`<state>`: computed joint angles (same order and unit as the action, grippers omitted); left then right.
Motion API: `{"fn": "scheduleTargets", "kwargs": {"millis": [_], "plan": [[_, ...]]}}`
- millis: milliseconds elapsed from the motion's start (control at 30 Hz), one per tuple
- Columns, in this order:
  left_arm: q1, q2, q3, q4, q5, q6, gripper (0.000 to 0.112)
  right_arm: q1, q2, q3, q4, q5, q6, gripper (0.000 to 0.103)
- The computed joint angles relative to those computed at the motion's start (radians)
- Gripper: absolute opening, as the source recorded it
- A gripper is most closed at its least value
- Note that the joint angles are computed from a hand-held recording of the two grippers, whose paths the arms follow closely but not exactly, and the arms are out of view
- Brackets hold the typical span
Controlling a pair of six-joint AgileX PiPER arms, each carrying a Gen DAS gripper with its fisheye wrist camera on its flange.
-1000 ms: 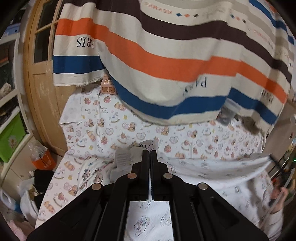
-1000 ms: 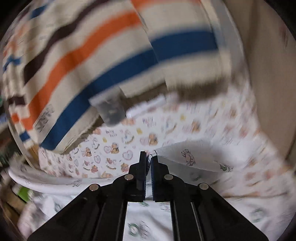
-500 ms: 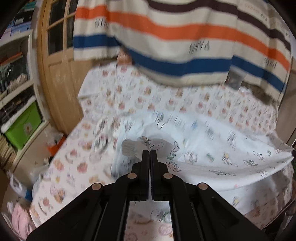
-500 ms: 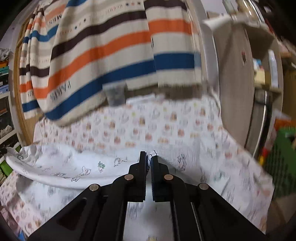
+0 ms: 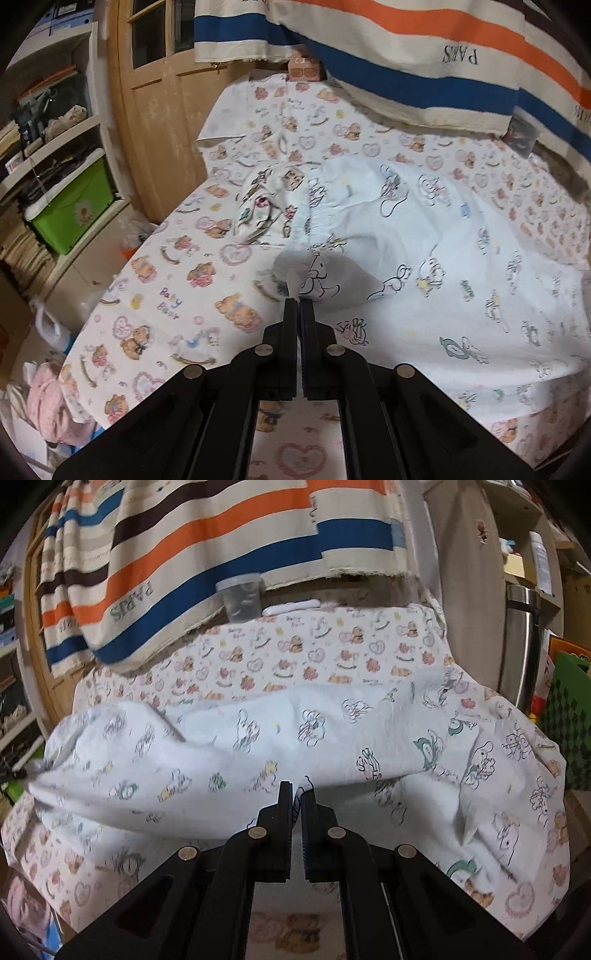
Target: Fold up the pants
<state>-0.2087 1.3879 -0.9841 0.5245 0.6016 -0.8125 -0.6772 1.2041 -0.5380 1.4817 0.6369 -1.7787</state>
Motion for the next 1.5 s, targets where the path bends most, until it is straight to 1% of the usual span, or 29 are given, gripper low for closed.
{"fn": "scheduleTargets", "kwargs": {"millis": [33,100,133,167,200,233,267,300,333,367,400,433,467,533,567,633,733,800,867,933,1000,1100,1167,1200,1233,1300,1367,1433,1500], "plan": [[0.001,0.009,-0.003,-0.001,0.004,0.002,0.001,0.017,-0.002,0.006,-0.006,-0.024,0.000,0.004],[-0.011,0.033,-0.013,0.024,0.027,-0.012,0.002,0.029,0.003,0.009,-0.023,-0.044,0.011,0.004],[-0.031,0.052,-0.021,0.066,0.055,-0.047,0.006,0.031,0.009,0.007,-0.039,-0.051,0.021,0.004],[-0.046,0.063,-0.020,0.106,0.070,-0.084,0.007,0.031,0.016,0.005,-0.049,-0.056,0.023,0.004],[-0.060,0.067,-0.013,0.145,0.073,-0.122,0.007,0.039,0.018,0.007,-0.064,-0.075,0.027,0.004],[-0.071,0.069,-0.006,0.175,0.075,-0.150,0.009,0.045,0.018,0.012,-0.061,-0.092,0.016,0.004],[-0.084,0.065,0.003,0.205,0.078,-0.180,0.012,0.045,0.016,0.020,-0.051,-0.102,-0.005,0.007],[-0.095,0.052,0.016,0.230,0.069,-0.208,0.021,0.047,0.010,0.031,-0.033,-0.124,-0.031,0.022],[-0.104,0.035,0.029,0.249,0.054,-0.230,0.032,0.043,0.003,0.039,-0.008,-0.139,-0.060,0.034],[-0.120,0.014,0.041,0.275,0.043,-0.261,0.037,0.032,-0.001,0.047,0.023,-0.137,-0.095,0.060],[-0.140,-0.005,0.052,0.317,0.038,-0.303,0.045,0.011,-0.009,0.060,0.089,-0.126,-0.166,0.068],[-0.176,-0.018,0.057,0.371,0.053,-0.355,0.049,-0.007,-0.022,0.067,0.135,-0.123,-0.211,0.068],[-0.224,-0.026,0.057,0.431,0.083,-0.411,0.051,-0.018,-0.028,0.062,0.141,-0.121,-0.217,0.068],[-0.314,-0.030,0.055,0.530,0.124,-0.501,0.064,-0.068,-0.019,0.028,0.106,-0.077,-0.177,0.068],[-0.347,-0.030,0.051,0.560,0.130,-0.527,0.067,-0.085,-0.010,0.007,0.091,-0.063,-0.154,0.068],[-0.417,-0.018,0.042,0.619,0.124,-0.589,0.083,-0.125,0.015,-0.045,0.080,-0.041,-0.117,0.068],[-0.478,0.033,0.015,0.669,0.071,-0.646,0.093,-0.174,0.068,-0.144,0.072,-0.034,-0.066,0.069],[-0.512,0.090,-0.020,0.691,0.057,-0.673,0.098,-0.196,0.121,-0.226,0.044,-0.036,-0.006,0.070],[-0.537,0.157,-0.059,0.705,0.051,-0.687,0.098,-0.217,0.193,-0.337,-0.039,-0.027,0.115,0.069],[-0.554,0.218,-0.102,0.702,0.049,-0.695,0.098,-0.258,0.277,-0.458,-0.128,0.030,0.246,0.069],[-0.561,0.268,-0.136,0.685,0.037,-0.699,0.098,-0.287,0.333,-0.532,-0.186,0.061,0.321,0.069],[-0.569,0.300,-0.154,0.663,0.012,-0.717,0.098,-0.327,0.378,-0.572,-0.209,0.075,0.337,0.062],[-0.567,0.318,-0.167,0.648,0.001,-0.716,0.098,-0.322,0.398,-0.586,-0.236,0.052,0.334,0.060],[-0.567,0.326,-0.177,0.636,0.003,-0.710,0.098,-0.307,0.417,-0.609,-0.287,0.024,0.363,0.058],[-0.566,0.332,-0.184,0.631,0.000,-0.710,0.098,-0.299,0.429,-0.624,-0.325,0.013,0.390,0.056],[-0.564,0.334,-0.190,0.623,-0.013,-0.712,0.098,-0.289,0.473,-0.674,-0.404,0.014,0.459,0.053],[-0.571,0.334,-0.192,0.636,-0.011,-0.729,0.098,-0.276,0.516,-0.715,-0.456,-0.002,0.517,0.052],[-0.584,0.334,-0.194,0.651,0.005,-0.740,0.098,-0.248,0.553,-0.750,-0.507,-0.049,0.568,0.052],[-0.592,0.340,-0.206,0.641,0.017,-0.725,0.098,-0.210,0.603,-0.808,-0.615,-0.073,0.668,0.052]]}}
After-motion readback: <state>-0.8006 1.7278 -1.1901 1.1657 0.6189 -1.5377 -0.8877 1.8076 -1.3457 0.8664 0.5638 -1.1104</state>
